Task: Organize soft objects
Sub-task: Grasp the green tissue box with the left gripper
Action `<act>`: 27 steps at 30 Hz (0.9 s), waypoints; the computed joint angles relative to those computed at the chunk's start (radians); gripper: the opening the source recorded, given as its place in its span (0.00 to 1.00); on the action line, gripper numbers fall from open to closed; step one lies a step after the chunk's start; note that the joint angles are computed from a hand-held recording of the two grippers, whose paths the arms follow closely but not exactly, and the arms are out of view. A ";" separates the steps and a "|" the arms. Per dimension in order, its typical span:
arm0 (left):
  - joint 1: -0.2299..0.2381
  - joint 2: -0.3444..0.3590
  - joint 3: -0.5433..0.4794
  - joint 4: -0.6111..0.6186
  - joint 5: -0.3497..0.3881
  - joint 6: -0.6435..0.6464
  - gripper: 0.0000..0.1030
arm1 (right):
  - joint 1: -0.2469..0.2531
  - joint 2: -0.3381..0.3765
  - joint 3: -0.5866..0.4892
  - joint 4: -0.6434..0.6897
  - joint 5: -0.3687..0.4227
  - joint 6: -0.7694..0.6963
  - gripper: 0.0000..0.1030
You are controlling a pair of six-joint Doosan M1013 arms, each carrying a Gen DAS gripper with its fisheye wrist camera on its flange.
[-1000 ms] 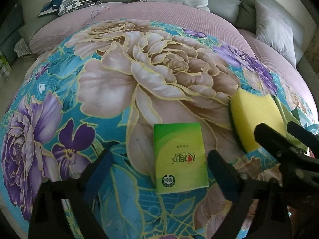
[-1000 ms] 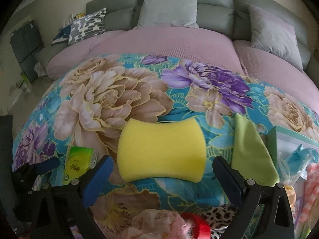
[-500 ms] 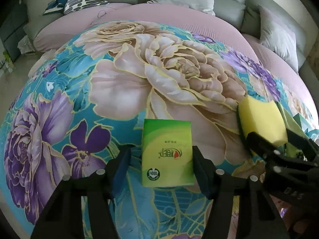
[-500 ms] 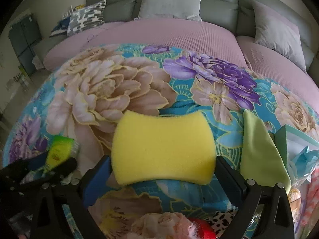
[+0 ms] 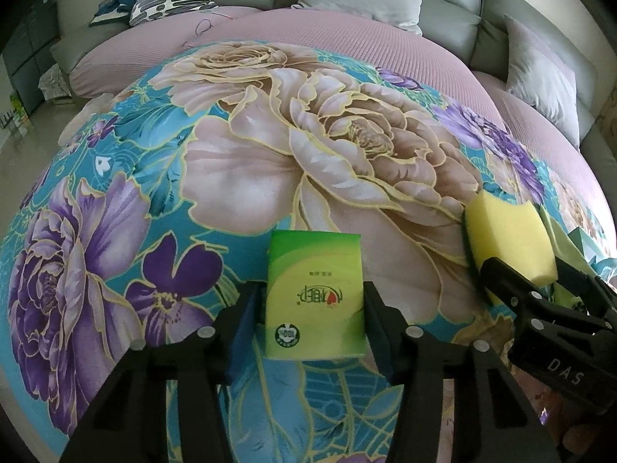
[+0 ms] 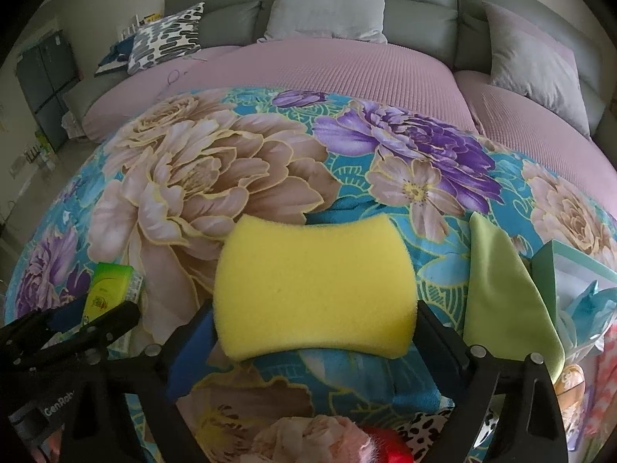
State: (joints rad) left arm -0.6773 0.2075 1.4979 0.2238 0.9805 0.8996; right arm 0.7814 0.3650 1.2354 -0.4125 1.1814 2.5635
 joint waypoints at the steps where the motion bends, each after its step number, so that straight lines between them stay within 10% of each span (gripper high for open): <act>1: -0.001 0.000 0.000 0.001 0.000 0.000 0.50 | 0.001 0.000 0.001 -0.004 0.000 0.002 0.93; 27: -0.066 -0.068 -0.002 0.129 -0.149 -0.062 0.47 | 0.092 -0.130 0.060 -0.295 0.061 0.302 0.93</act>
State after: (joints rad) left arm -0.7435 0.1396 1.4961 0.3526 0.8319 0.8372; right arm 0.8737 0.2348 1.2951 -0.7077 1.2425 2.8654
